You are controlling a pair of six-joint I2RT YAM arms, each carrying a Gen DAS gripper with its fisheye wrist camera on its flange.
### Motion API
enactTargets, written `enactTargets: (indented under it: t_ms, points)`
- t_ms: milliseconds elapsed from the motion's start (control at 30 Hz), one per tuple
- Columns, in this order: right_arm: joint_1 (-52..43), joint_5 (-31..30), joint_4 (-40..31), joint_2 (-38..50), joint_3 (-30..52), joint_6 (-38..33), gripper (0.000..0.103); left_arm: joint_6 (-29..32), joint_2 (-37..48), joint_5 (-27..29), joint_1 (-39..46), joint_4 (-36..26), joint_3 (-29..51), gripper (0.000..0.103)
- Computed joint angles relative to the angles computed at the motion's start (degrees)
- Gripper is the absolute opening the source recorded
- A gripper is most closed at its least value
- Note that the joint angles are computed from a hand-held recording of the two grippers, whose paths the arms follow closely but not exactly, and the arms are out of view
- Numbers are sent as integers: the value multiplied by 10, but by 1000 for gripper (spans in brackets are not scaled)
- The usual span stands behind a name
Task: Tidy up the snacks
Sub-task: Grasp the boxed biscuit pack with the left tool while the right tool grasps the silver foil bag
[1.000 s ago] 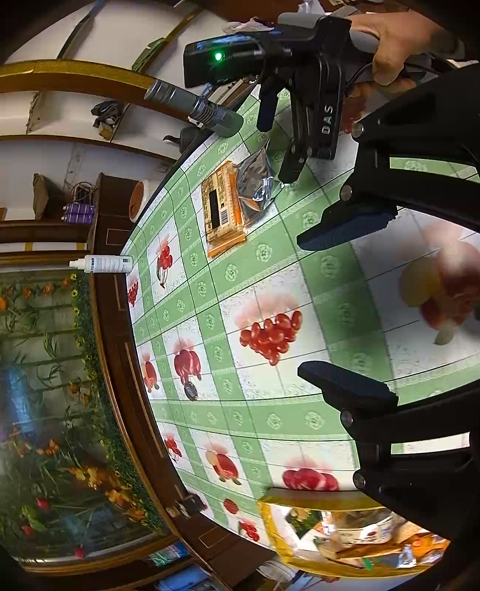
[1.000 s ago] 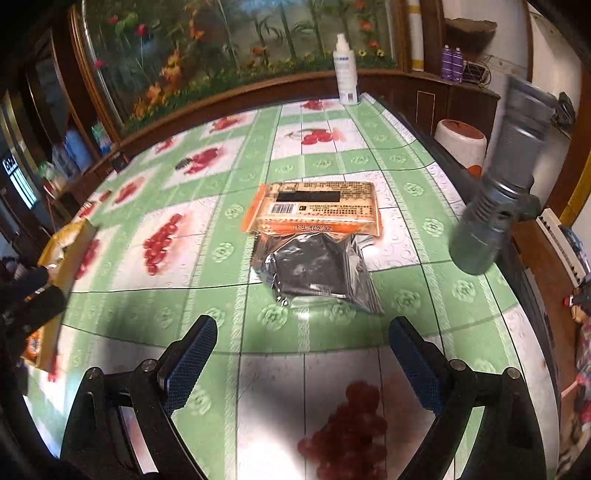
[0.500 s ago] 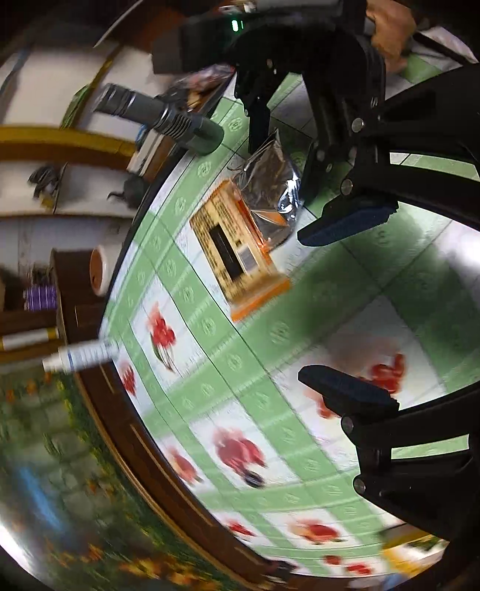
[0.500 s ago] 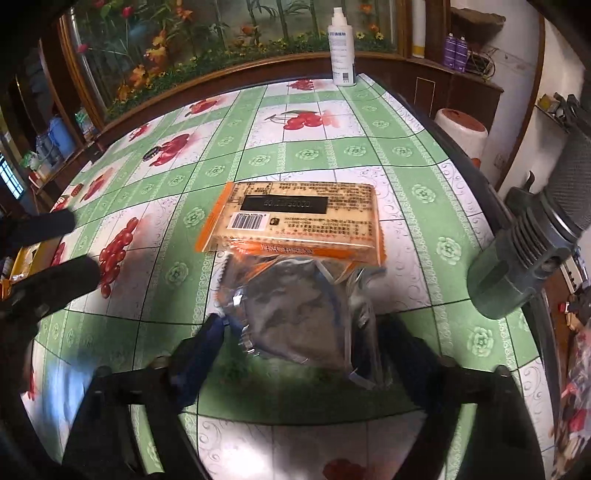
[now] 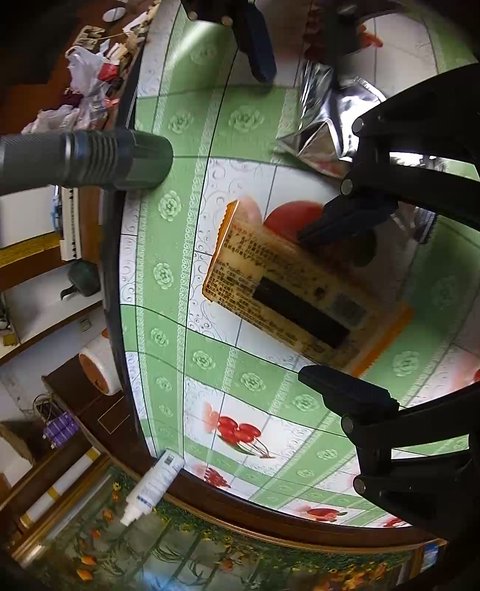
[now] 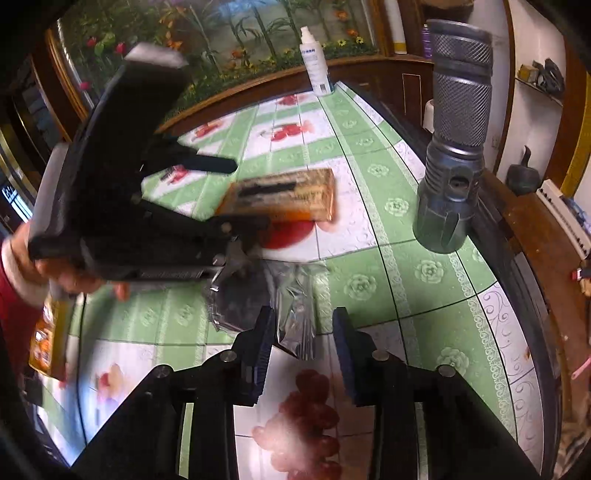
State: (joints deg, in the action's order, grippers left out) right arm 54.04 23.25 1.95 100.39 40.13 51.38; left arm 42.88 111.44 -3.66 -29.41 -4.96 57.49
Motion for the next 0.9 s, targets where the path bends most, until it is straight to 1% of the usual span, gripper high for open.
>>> enactTargets:
  t_ms: [33, 67, 100, 133, 167, 233, 267, 300, 333, 467, 500, 600, 633, 667, 700, 733, 767, 800, 833, 867, 900]
  points:
    - [-3, -5, 16, -5, -10, 2, 52, -1, 3, 13, 1, 10, 1, 67]
    - [-4, -8, 34, -13, -23, 5, 60, -1, 7, 18, 4, 2, 7, 68]
    - [-4, -5, 43, -20, -30, 6, 73, -9, 10, 26, 7, -8, 16, 68]
    - [-4, -2, 42, -25, -31, 5, 79, -19, 15, 33, 11, -27, 30, 67]
    - [-4, -3, 39, -28, -29, 1, 79, -25, 17, 42, 16, -36, 34, 59]
    - [-10, -16, 48, -35, -35, -3, 79, -24, 7, 33, 18, 1, 7, 51]
    - [-11, -20, 53, -37, -37, -1, 79, -23, 0, 30, 20, 13, -6, 47]
    - [-14, -25, 52, -37, -35, -5, 79, -23, -4, 25, 21, 21, -15, 46]
    - [-16, -28, 52, -32, -30, -9, 81, -24, -9, 16, 22, 29, -23, 43]
    - [-21, -41, 51, -5, 3, -37, 83, -49, -29, -3, 44, 42, -54, 41]
    - [-22, -43, 48, 8, 16, -46, 85, -57, -34, -4, 55, 41, -60, 41]
    - [-23, -56, 28, 50, 67, -78, 85, -96, -55, -3, 97, 25, -74, 40]
    - [-20, -52, 19, 64, 84, -84, 85, -115, -65, 1, 114, 19, -80, 36]
    - [-17, -45, -1, 81, 106, -89, 85, -131, -81, 4, 129, 19, -92, 19]
    - [-15, -39, -23, 98, 130, -93, 86, -147, -94, 18, 145, 2, -97, 3]
    - [-10, -32, -40, 113, 149, -96, 87, -174, -101, 40, 166, -31, -92, 0]
    - [-5, -21, -56, 125, 166, -97, 88, -196, -111, 47, 182, -39, -101, 0]
    - [0, -7, -77, 141, 187, -97, 88, -206, -124, 45, 192, -27, -122, 0]
    - [-1, -9, -86, 155, 200, -97, 90, -210, -138, 42, 200, -10, -149, 0]
    - [3, 2, -97, 167, 213, -94, 92, -218, -149, 42, 206, 0, -173, 0]
    - [7, 16, -111, 178, 228, -94, 92, -223, -153, 52, 218, 1, -190, 0]
